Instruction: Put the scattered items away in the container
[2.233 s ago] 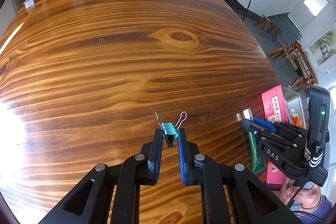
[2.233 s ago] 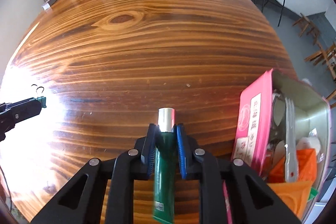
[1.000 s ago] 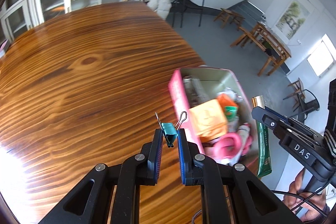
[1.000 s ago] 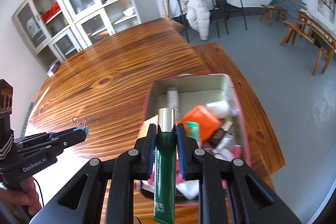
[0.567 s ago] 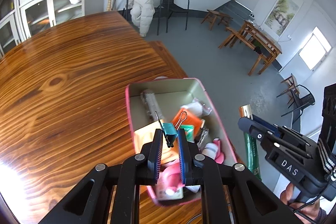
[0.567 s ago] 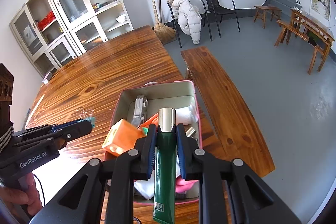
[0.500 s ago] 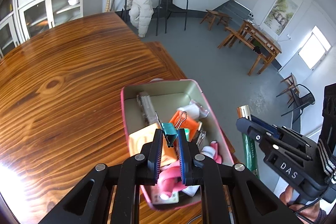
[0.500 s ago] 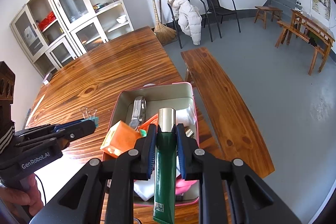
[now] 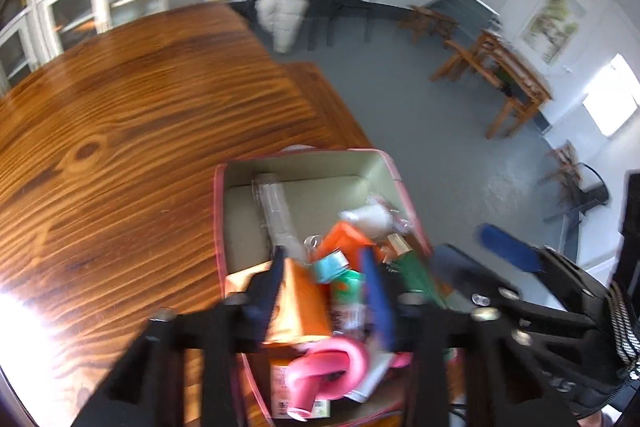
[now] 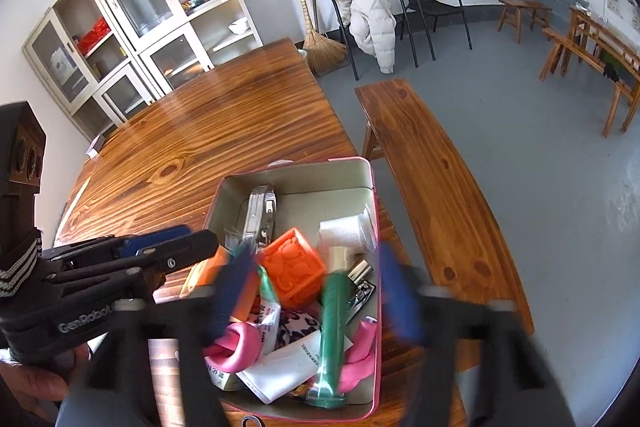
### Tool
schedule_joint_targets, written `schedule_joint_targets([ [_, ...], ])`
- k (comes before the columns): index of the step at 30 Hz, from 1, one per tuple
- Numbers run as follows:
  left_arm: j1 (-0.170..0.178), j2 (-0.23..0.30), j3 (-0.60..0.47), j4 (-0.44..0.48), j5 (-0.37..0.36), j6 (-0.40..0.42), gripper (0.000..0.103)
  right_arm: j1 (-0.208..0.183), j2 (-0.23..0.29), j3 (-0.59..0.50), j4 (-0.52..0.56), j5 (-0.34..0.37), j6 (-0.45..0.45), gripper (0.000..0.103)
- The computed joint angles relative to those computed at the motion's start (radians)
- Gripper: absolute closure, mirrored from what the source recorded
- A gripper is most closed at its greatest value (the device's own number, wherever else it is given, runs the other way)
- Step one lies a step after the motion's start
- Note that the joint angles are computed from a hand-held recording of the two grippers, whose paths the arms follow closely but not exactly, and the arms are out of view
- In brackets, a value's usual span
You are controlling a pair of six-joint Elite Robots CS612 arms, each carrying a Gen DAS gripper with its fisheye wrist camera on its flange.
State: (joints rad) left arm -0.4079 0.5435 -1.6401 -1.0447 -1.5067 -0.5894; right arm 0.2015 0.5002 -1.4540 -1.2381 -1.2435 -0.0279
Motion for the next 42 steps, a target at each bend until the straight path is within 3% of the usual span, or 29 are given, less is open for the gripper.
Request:
schedule_joint_targets([
  [1,-0.001,0.005,-0.008,-0.002,0.013,-0.009,0.033,-0.002,0.002,-0.003,0.003,0.002,-0.004,0.025],
  [12,0.005,0.022,-0.054,0.031,0.012,-0.036,0.033,-0.009,0.022,-0.055,0.081,-0.023,0.005,0.022],
  [21,-0.011,0.013,-0.106,0.106,0.064,-0.030,0.033,-0.012,0.028,-0.107,0.179,-0.045,-0.017,0.015],
  [22,-0.012,0.012,-0.112,0.112,0.066,-0.028,0.030,-0.010,0.028,-0.110,0.182,-0.054,-0.020,0.013],
  [23,-0.015,0.010,-0.117,0.117,0.073,-0.024,0.023,-0.007,0.029,-0.117,0.189,-0.065,-0.025,0.003],
  [24,-0.019,0.009,-0.122,0.121,0.085,-0.022,0.005,-0.005,0.031,-0.124,0.194,-0.073,-0.029,0.000],
  [25,-0.024,0.008,-0.129,0.121,0.102,-0.025,0.001,-0.004,0.033,-0.130,0.198,-0.080,-0.030,0.000],
  [28,-0.036,0.008,-0.144,0.123,0.135,-0.021,0.001,0.003,0.020,-0.124,0.273,-0.106,-0.041,0.000],
  [32,-0.054,-0.003,-0.147,0.154,0.202,-0.017,0.001,0.001,0.023,-0.142,0.337,-0.086,-0.020,0.000],
  [42,-0.090,-0.018,-0.154,0.196,0.296,0.036,0.001,0.027,0.027,-0.185,0.329,-0.159,-0.017,0.000],
])
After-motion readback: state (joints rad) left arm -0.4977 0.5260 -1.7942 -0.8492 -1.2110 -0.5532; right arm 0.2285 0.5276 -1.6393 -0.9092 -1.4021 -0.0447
